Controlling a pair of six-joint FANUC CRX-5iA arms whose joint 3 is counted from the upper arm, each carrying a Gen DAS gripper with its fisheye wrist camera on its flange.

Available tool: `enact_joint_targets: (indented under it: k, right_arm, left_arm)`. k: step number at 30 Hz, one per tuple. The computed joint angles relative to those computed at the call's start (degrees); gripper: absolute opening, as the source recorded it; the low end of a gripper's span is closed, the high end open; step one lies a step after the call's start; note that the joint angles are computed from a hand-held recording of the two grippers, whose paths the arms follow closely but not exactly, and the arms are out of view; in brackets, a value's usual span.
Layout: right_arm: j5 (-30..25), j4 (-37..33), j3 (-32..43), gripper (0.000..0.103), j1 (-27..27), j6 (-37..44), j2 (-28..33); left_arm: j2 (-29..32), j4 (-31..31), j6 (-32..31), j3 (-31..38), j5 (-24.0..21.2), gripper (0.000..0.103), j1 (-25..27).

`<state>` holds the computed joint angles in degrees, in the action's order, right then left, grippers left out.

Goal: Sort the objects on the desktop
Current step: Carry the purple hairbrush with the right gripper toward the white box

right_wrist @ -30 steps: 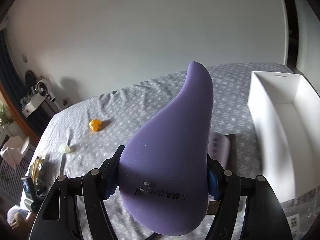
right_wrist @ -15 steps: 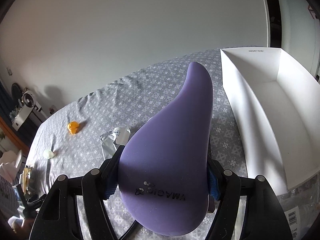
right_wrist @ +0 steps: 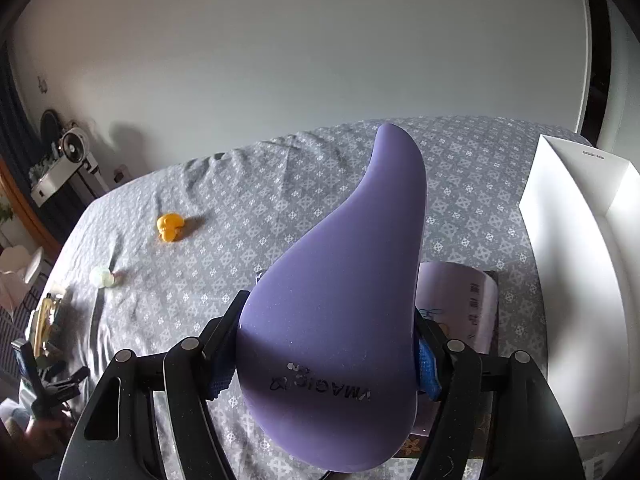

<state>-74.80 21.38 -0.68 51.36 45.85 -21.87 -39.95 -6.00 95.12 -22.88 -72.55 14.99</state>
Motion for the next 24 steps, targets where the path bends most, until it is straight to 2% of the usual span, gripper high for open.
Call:
enact_joint_targets:
  k: [4, 24]
  right_arm:
    - [-1.62, 1.06, -0.71, 0.069, 1.38, 1.38, 1.57]
    - [-3.50, 0.04, -0.58, 0.070, 0.68, 2.36, 2.84]
  left_arm:
    - [-0.02, -0.03, 0.01, 0.00, 0.01, 0.103, -0.01]
    - [-0.03, 0.02, -0.06, -0.03, 0.05, 0.103, 0.08]
